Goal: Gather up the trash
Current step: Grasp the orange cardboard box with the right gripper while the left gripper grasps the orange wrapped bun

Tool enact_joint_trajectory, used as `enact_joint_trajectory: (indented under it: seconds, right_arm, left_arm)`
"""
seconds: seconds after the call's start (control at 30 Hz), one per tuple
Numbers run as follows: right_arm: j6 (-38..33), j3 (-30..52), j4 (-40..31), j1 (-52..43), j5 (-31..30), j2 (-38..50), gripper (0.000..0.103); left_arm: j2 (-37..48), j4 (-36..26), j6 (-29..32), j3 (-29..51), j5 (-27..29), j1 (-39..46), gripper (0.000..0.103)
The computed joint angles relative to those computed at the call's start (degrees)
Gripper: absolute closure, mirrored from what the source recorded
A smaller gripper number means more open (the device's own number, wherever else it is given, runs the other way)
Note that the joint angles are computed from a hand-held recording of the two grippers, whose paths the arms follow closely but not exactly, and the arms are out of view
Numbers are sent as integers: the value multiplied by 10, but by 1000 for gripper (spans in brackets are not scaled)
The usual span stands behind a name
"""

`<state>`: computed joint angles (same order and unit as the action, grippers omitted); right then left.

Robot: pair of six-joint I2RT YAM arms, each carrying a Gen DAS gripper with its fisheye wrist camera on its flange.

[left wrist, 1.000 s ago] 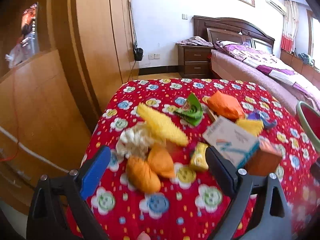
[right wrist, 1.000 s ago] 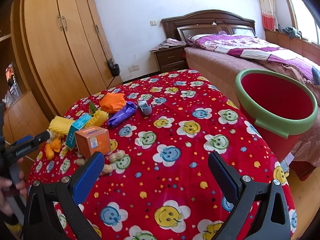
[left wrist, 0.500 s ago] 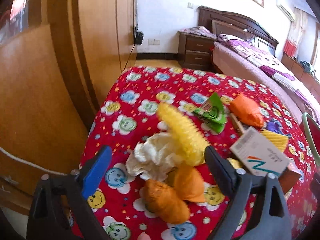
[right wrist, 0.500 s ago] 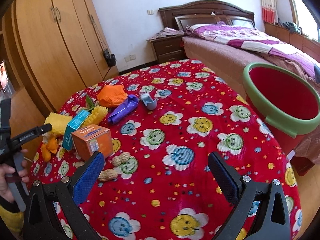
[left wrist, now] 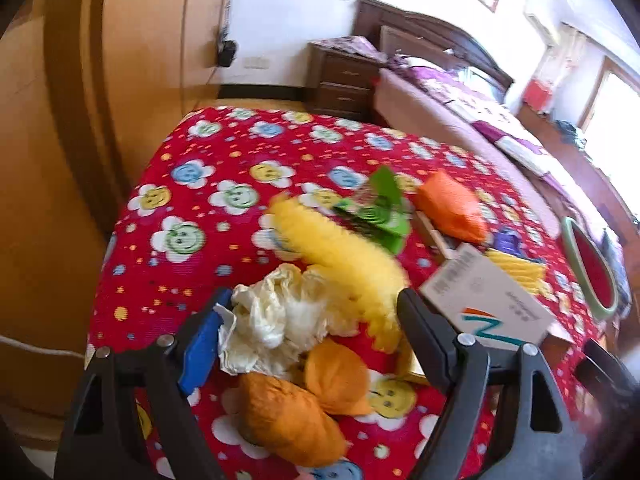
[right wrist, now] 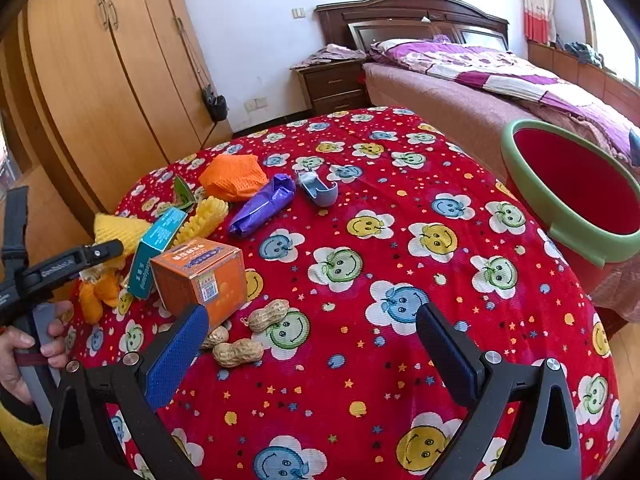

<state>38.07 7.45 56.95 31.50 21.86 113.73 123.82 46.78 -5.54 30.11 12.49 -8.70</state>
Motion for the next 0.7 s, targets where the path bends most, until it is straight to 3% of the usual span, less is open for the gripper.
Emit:
enact_joint_trajectory:
  seconds: [0.3,0.5,0.7]
  right_arm:
    - [-11,4,15,11,1,3,0]
    - [-13,12,9,20,-15,5,0]
    - [-45,29,-11,23,-25,-17,0]
  left_arm:
    - [-71,39,16,-107,-42,10,19]
    - [-44,64,-4,-122,-58,-7,20]
    - [1,72,-37,-100,-66,-28,41]
